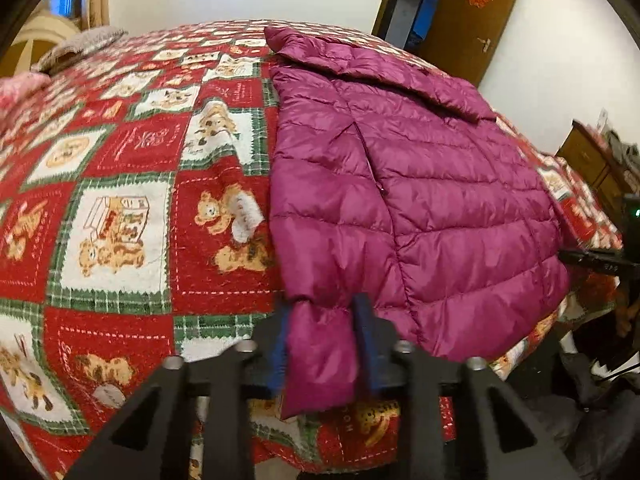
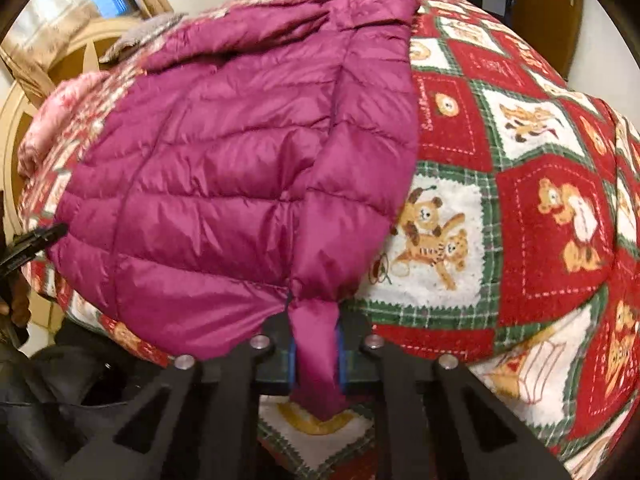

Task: Fold large clothes

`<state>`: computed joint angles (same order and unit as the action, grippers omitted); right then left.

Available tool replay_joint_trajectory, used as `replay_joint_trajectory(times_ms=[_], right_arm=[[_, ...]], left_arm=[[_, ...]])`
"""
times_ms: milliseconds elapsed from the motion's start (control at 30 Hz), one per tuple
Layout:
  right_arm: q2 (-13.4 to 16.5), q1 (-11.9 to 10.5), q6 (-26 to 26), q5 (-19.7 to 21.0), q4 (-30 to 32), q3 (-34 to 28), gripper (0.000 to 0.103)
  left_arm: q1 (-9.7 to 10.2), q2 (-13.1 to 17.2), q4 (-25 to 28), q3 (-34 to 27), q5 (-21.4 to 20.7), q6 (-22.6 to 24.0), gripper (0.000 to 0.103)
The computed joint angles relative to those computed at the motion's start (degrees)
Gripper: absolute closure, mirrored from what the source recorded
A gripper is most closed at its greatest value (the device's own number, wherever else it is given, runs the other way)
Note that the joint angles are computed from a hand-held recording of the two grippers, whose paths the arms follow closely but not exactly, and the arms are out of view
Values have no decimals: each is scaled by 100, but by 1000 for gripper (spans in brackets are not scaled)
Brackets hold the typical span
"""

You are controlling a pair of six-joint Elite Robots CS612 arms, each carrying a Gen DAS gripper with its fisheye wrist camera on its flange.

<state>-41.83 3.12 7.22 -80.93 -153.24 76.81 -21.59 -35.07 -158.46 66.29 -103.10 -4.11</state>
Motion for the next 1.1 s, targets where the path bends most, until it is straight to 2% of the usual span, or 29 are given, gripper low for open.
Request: replay_joint_trajectory(times_ms=[133,200,233,267,300,333,367,500,533,600,633,667,767,1100], right_arm=[[-51,-15,-16,23,-250,151,86],[-80,-40,46,17,-310,226,77],[-116,-41,108,36,-309,275,75],[-138,-68,181,126,-288,322,68],[-147,-88,258,207,-271,353,59],[-150,-87,343,261,-281,382,56],[-130,-98,366,288,-255,365,56],[-74,-116,432,396,-71,275,56],[-77,-130,456,447,-86,286,59],[-101,-160,479,538,-155,333,81],[-124,-187,487,691,-238,383,83],[-149,-190,492,720,-298,416,86],[-250,-184,416,733,-581,551,89],[-608,-338,915,1506,-2138,1080,89]], left_arm=[[7,-21,-13,29,26,3,76],[25,-36,105,17,-55,-39,71],[37,-35,135,5,-139,-69,62],[59,-29,163,-12,-284,-105,51],[82,-28,153,-7,-442,-145,46],[105,-21,102,4,-613,-186,41],[112,-11,83,2,-695,-207,39],[74,6,108,-2,-518,-220,39],[70,2,10,24,-503,-257,39],[54,-16,-118,68,-398,-185,69],[47,-22,-42,59,-314,-136,87],[60,-13,41,30,-362,-109,92],[93,-32,-85,70,-596,-84,99],[241,-167,-1682,245,-1669,-402,100]])
